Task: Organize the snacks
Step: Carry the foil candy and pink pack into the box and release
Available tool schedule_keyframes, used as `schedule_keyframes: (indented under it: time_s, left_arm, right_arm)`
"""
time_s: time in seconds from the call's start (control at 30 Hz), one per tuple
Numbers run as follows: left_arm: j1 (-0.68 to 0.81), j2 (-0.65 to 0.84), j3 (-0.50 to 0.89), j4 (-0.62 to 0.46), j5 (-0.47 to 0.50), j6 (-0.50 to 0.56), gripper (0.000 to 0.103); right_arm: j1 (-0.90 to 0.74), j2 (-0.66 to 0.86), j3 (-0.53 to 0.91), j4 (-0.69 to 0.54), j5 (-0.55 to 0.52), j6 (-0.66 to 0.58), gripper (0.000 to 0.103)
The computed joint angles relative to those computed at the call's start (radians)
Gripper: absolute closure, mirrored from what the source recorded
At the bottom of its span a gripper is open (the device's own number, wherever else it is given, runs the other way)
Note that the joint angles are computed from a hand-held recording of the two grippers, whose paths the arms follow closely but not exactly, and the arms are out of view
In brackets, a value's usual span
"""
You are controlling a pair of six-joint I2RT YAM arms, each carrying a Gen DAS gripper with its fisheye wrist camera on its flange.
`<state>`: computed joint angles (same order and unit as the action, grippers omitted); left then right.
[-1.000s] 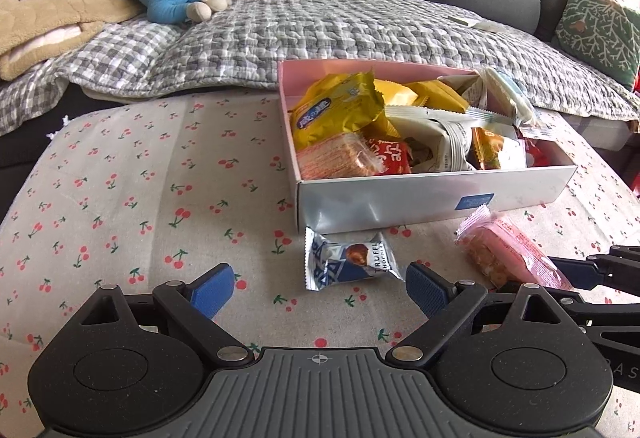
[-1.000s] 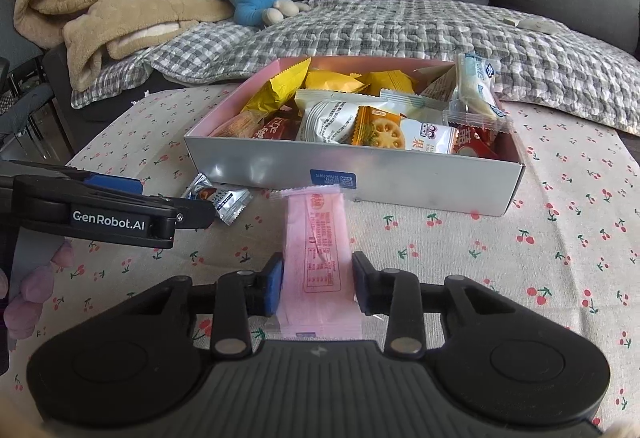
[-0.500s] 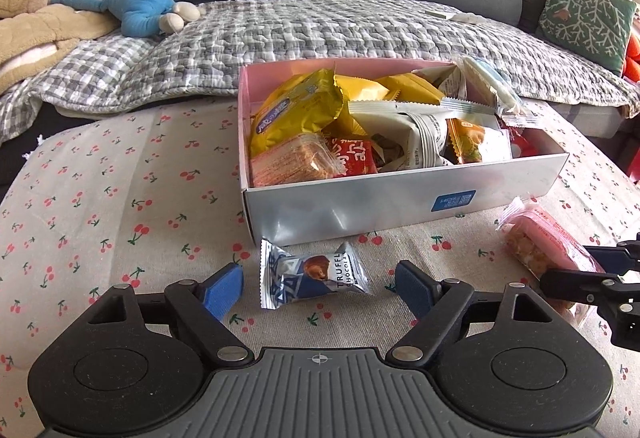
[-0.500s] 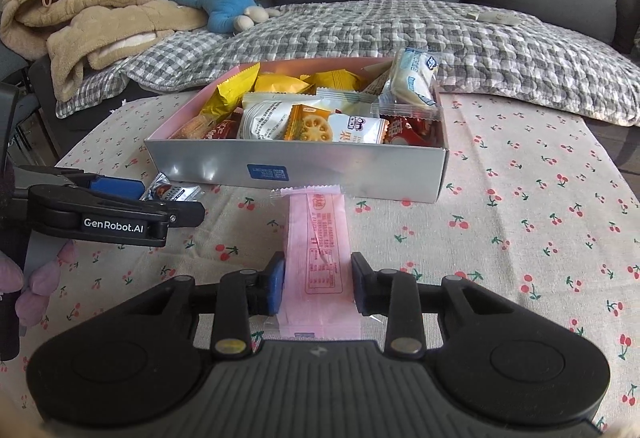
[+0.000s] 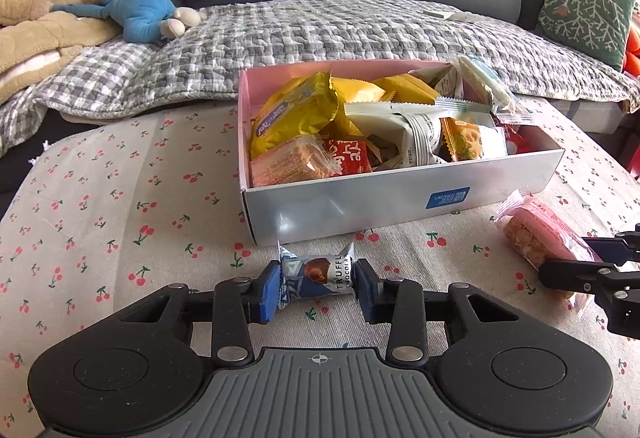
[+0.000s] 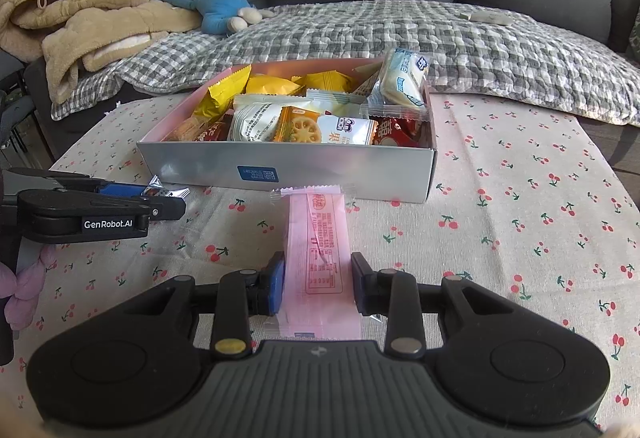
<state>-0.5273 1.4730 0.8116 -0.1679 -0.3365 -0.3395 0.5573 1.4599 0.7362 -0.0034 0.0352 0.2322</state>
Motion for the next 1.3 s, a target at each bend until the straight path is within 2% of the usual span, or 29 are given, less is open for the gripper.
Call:
schedule_keyframes:
  time_s: [0.33, 0.83, 1.0, 1.3]
  left_arm:
    - [-0.011, -0.053, -0.003, -0.04, 0.021, -0.019, 0.067]
    - [-0.052, -0.137, 0.033, -0.082, -0.003, -0.051, 0.067]
    - [-0.043, -0.113, 0.081, -0.087, -0.008, -0.015, 0.067]
    - [0.043, -0.009, 0.198, -0.064, 0.066, -0.003, 0.067]
  right_arm:
    - [-0.006, -0.012, 0.0, 0.004, 0.004, -0.005, 0.073]
    - [-0.011, -0.058, 0.035, -0.004, 0.015, 0.003, 0.073]
    - [-0.023, -0.025, 0.095, -0.011, 0.013, 0.0, 0.073]
    - [-0.075, 0.1, 0.25, -0.035, -0.014, 0.009, 0.073]
